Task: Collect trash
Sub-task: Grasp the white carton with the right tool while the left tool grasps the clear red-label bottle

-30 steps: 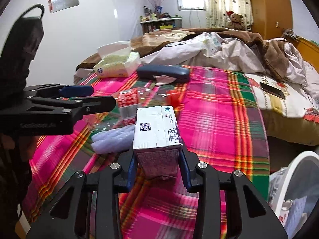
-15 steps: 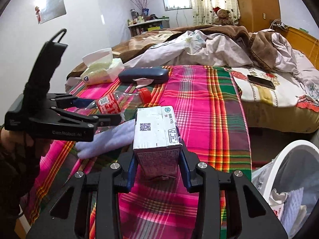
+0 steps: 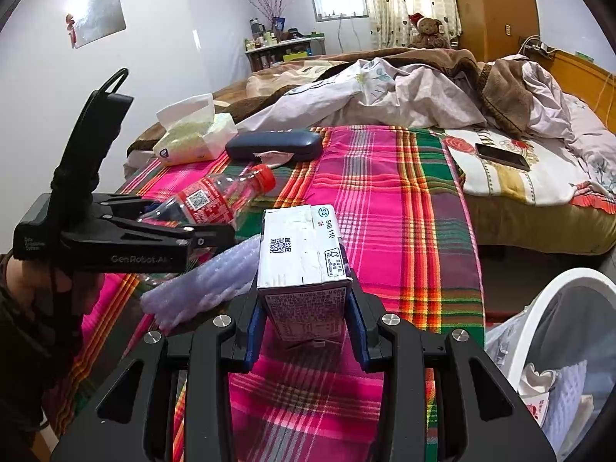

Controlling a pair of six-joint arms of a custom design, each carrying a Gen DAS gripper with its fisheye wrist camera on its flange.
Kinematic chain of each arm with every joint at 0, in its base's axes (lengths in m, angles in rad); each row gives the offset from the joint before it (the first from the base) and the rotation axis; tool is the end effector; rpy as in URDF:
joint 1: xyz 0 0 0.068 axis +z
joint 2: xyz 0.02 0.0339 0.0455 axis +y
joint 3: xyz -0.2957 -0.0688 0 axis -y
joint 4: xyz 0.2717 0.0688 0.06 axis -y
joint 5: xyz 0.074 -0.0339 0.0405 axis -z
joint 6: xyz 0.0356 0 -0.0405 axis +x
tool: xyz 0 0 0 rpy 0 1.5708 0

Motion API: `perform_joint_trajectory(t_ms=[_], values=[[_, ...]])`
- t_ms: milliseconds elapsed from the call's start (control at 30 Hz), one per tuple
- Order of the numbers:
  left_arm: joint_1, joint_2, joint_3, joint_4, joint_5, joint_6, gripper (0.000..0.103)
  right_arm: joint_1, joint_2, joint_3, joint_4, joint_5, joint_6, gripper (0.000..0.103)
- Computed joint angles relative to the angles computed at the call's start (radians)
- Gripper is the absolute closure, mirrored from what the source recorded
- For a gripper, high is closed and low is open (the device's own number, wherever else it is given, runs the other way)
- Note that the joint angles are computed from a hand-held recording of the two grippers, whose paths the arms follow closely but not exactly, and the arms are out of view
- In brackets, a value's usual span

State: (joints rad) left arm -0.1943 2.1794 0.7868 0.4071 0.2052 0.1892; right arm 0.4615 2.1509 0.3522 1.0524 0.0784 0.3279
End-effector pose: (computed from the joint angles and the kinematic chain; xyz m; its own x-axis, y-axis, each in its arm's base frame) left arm 0.3483 -0.0759 0.0086 -0.7469 0.3346 -0.5745 0.4480 0.8918 -0.0629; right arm 0.2336 0.1131 0.0083 -0.7019 0.0095 -0.7122 -0.1757 0.9667 0.1861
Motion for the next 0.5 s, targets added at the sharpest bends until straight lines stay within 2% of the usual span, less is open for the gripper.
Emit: perform_joint_trajectory(t_ms=[500], values=[[-0.051, -0.250, -0.249, 0.124, -0.031, -0.054, 0.037, 0.026, -0.109, -0.142, 0.104, 0.069, 0.028, 0.065]])
